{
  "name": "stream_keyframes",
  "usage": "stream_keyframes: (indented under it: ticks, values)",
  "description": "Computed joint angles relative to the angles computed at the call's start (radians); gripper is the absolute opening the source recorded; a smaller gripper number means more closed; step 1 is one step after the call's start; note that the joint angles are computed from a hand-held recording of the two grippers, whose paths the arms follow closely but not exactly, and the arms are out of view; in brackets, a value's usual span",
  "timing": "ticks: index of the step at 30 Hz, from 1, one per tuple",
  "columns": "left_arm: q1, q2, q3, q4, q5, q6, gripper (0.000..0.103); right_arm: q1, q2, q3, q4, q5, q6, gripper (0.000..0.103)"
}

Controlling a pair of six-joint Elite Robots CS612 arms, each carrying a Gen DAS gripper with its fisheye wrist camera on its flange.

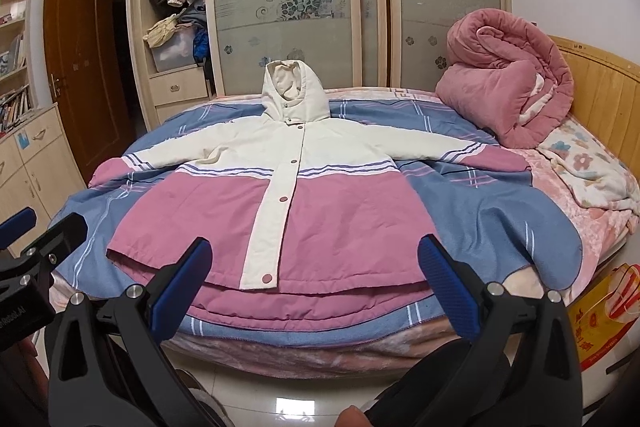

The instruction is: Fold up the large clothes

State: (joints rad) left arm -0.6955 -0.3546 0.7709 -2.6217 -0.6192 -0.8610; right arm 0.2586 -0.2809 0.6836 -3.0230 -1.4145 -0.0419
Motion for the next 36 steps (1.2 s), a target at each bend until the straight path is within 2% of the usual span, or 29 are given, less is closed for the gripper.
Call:
stream_keyframes:
  ticks: [10, 36]
  values:
    - [0.002, -0.004, 0.012, -0.025, -0.017, 0.021, 0.101, -0.005, 0.006, -0.008, -0.008, 0.027, 0.033, 0.102]
    - [0.008, -0.006, 0.02, -0.018, -0.048, 0.023, 0.101, 0.005, 0.023, -0.035, -0.005, -0.015, 0.0, 0.102]
